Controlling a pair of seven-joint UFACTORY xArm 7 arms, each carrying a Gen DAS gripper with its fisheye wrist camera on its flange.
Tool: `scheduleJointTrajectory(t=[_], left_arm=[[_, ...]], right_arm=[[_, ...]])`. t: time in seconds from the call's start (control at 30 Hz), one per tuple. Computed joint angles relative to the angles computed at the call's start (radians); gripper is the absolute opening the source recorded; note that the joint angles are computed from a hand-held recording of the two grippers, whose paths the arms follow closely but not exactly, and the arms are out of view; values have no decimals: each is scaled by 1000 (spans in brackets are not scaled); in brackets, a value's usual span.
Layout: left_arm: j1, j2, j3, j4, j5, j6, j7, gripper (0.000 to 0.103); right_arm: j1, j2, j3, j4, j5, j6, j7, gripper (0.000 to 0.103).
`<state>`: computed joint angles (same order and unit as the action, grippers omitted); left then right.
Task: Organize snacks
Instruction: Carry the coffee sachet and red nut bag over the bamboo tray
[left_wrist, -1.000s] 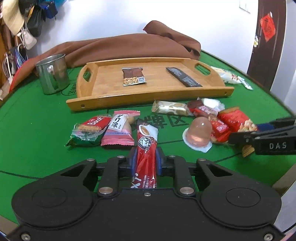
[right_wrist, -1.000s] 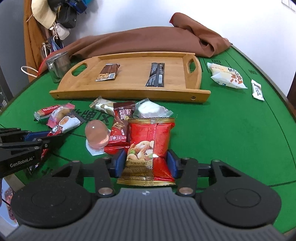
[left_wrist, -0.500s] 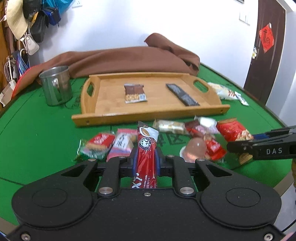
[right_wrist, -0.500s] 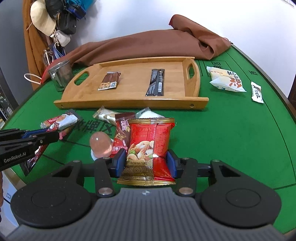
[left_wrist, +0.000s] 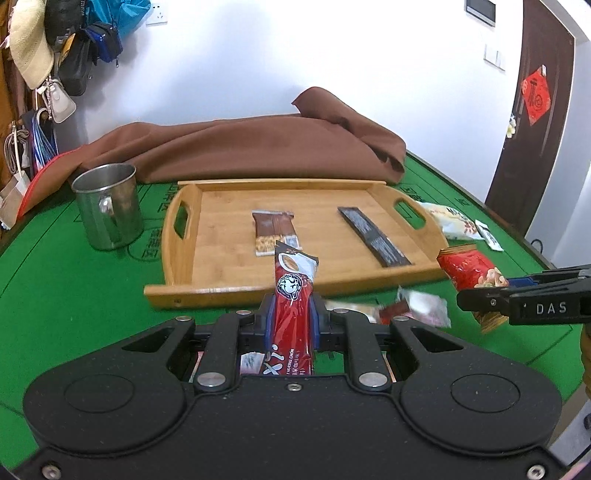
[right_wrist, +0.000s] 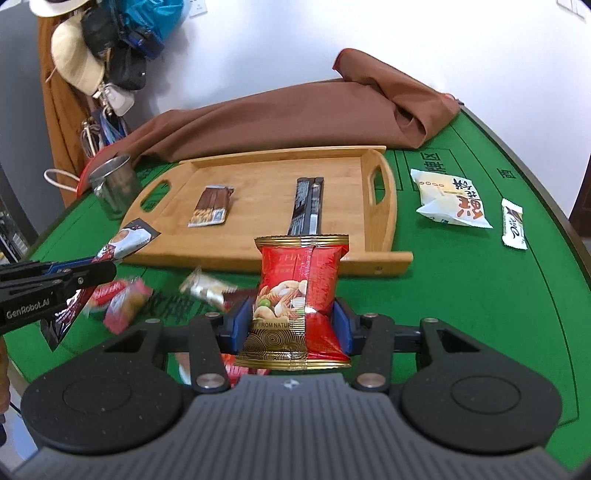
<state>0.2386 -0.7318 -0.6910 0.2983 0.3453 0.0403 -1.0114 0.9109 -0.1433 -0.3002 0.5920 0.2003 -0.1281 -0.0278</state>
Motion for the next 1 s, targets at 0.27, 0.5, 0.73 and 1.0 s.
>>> scheduleJointTrajectory(t=[0.27,0.5,0.73,1.0], left_arm=[[68,184,63,115,13,-24,77,17],[253,359,-46,257,85,-12,32,17],[473,552,-208,379,279,-12,-131,17],[677,718,-380,516,733,54,-498,17]], right_arm=[[38,127,-71,196,55,133,-41,51],[-100,261,42,383,104,251,-85,51],[-194,376,111,519,46,337,-23,51],[-277,453,168,608,-86,379,58,51]])
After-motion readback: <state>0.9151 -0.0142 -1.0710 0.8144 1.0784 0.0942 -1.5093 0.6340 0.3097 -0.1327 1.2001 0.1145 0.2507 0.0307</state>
